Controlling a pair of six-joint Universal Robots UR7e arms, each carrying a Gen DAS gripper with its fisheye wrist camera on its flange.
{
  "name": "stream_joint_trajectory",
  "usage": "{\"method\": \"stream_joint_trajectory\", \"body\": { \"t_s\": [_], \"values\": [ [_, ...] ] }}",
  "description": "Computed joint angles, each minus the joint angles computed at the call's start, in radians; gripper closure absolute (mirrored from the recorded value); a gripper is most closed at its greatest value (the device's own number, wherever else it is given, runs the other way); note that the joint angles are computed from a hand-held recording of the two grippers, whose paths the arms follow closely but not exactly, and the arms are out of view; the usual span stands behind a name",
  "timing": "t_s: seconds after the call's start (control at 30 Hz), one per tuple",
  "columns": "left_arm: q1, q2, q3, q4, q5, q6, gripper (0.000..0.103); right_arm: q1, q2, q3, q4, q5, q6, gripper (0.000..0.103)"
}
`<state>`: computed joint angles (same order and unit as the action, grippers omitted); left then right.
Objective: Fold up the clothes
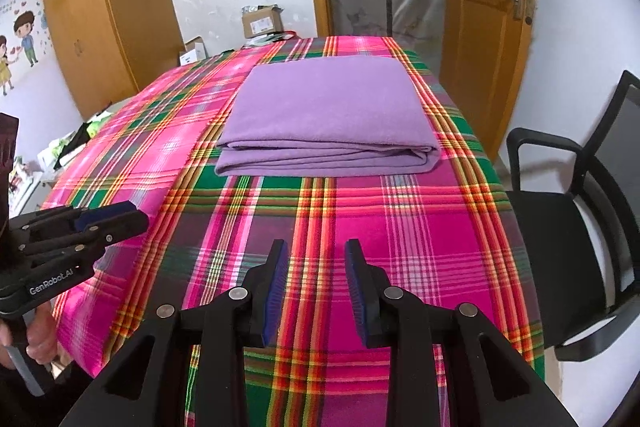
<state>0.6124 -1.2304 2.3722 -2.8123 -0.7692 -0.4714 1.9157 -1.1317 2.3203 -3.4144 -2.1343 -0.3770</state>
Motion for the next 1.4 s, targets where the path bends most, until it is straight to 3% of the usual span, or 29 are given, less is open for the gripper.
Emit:
{"method": "stream_joint_trajectory", "body": {
  "t_s": [0.23, 0.33, 0.57, 0.87, 1.4],
  "values": [
    [-0.016, 0.001, 0.013, -0.027, 0.011, -0.003, 0.081, 0.006, 0.003, 0.002, -0.003, -0.005, -0.011, 0.073],
    [-0.007, -0.012, 0.026, -0.076, -0.027, -0.015, 0.081, 0.005, 0.001, 0.004, -0.005, -0.002, -0.009, 0.073],
    [-0.02, 0.009, 0.022, -0.058, -0.012, 0.021, 0.081, 0.003, 0.0, 0.008, -0.007, -0.002, -0.009, 0.073],
    [-0.044, 0.015, 0.029, -0.037, 0.056, 0.022, 0.081, 0.003, 0.005, 0.005, -0.004, -0.007, -0.006, 0.073],
    [-0.043, 0.026, 0.023, -0.065, 0.013, 0.038, 0.081, 0.009, 0.015, 0.0, -0.001, -0.028, -0.005, 0.073]
  ]
}}
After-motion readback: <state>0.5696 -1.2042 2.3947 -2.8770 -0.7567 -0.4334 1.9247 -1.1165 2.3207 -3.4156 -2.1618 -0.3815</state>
